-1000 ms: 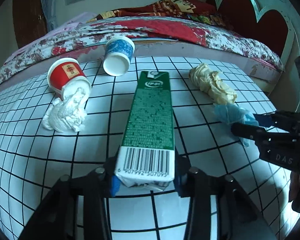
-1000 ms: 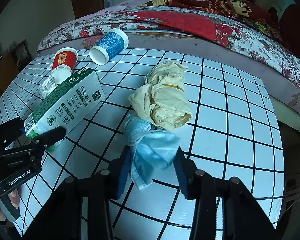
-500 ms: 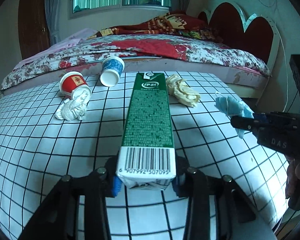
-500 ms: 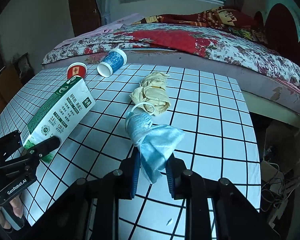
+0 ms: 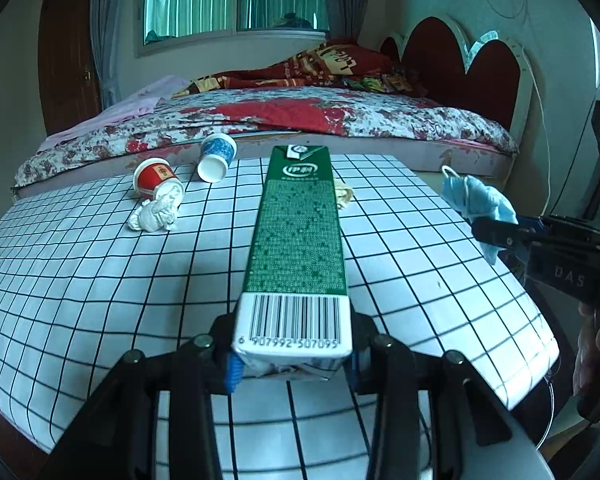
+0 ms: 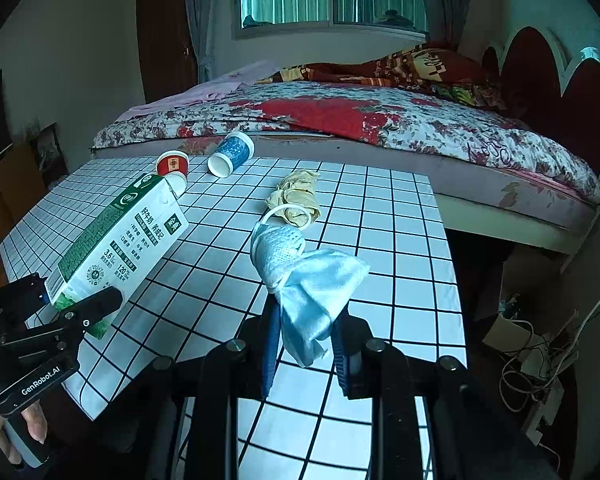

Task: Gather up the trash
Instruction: 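Lift the green carton and blue mask and carry both over the black bin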

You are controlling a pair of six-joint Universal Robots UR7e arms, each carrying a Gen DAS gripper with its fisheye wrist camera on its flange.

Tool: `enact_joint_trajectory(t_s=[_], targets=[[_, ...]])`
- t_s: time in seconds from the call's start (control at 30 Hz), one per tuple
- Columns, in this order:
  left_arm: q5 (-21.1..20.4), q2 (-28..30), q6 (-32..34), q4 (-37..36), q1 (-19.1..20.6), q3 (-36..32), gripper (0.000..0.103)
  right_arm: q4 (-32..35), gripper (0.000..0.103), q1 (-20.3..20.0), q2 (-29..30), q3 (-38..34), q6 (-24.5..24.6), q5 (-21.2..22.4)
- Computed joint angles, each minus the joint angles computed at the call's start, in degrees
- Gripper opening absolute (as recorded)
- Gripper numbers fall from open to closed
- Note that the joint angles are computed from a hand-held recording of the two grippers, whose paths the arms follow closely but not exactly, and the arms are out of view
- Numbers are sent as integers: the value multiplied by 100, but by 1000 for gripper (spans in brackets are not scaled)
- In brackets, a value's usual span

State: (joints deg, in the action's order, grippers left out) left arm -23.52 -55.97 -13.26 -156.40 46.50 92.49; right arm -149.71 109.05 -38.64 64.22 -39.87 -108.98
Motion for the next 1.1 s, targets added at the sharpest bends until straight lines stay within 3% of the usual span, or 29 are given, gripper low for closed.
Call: enact_joint_trajectory(t_s=[0.6,1.1], targets=[[128,-129,-15,-446,-749,661,39,-1045,25,-129,-1492,1765,131,188],[-360,311,221,-712,-949,560,40,-1428,25,-388,-1983,2237,162,40]])
